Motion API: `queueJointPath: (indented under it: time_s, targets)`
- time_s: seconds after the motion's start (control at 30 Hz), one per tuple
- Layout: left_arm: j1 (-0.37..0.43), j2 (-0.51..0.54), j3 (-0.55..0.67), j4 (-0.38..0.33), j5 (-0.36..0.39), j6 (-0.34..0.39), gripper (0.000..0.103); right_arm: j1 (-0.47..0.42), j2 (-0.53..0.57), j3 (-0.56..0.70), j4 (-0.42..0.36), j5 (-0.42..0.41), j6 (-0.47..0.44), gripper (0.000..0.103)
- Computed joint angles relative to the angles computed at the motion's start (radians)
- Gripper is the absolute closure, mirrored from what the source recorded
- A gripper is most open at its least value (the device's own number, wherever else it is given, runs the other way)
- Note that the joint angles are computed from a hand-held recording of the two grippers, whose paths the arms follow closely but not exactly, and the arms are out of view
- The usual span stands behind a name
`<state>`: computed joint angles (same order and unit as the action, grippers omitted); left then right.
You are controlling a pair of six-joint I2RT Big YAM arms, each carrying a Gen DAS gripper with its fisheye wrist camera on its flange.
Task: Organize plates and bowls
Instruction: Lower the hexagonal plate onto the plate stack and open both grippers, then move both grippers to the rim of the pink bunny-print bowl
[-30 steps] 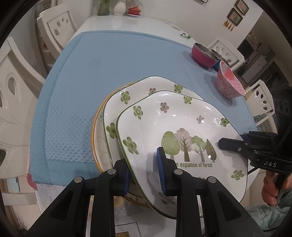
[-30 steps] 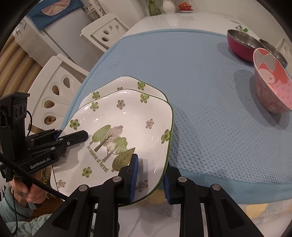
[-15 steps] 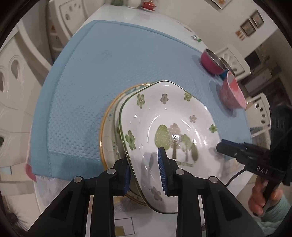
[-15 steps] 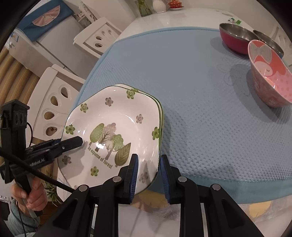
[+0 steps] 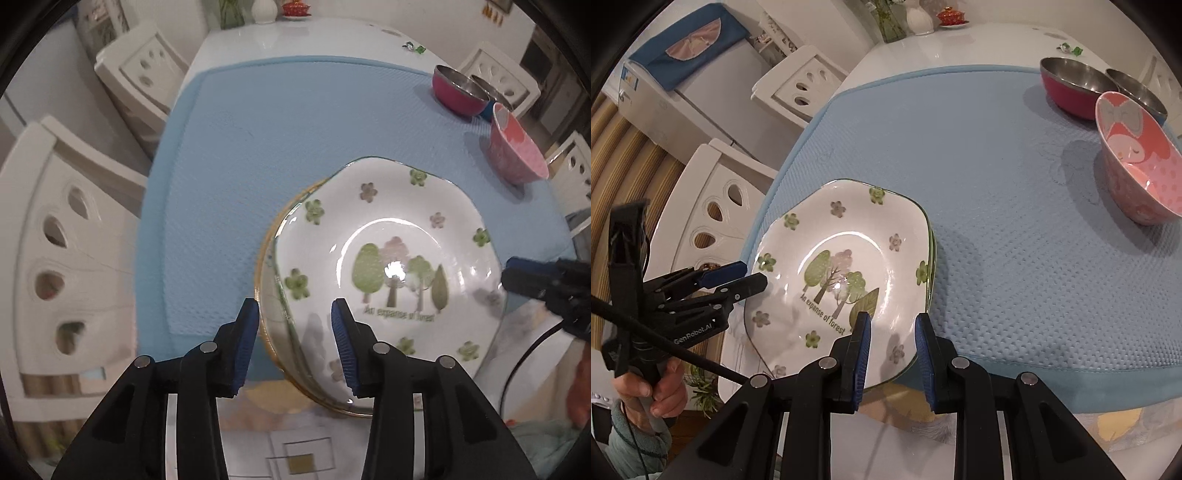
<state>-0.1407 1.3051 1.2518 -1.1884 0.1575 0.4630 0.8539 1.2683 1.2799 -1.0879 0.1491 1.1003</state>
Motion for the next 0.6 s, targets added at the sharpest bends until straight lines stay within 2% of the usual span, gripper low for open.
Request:
queueJointPath:
  time_s: [0.13,0.27,0.4,0.6]
  targets:
    - [0.027,0.011,0.012,-0.011,0.023,-0.001,0.064,-0.006,-0.027,-0.016,-0.006,0.006,0.02,0.079]
    - [0.051,0.025,0.043,-0.036,0.086,-0.025,0.064,-0.011,-0.049,-0.022,-0.023,0.021,0.026,0.079]
    - [0.028,0.04,0.066,-0.039,0.113,-0.078,0.064,-0.028,-0.068,-0.039,-0.022,0.005,0.035,0.079]
    - [-0.03,0.015,0.077,0.006,0.132,-0.122,0.064,-0.047,-0.104,-0.057,-0.033,-0.015,0.037,0.079]
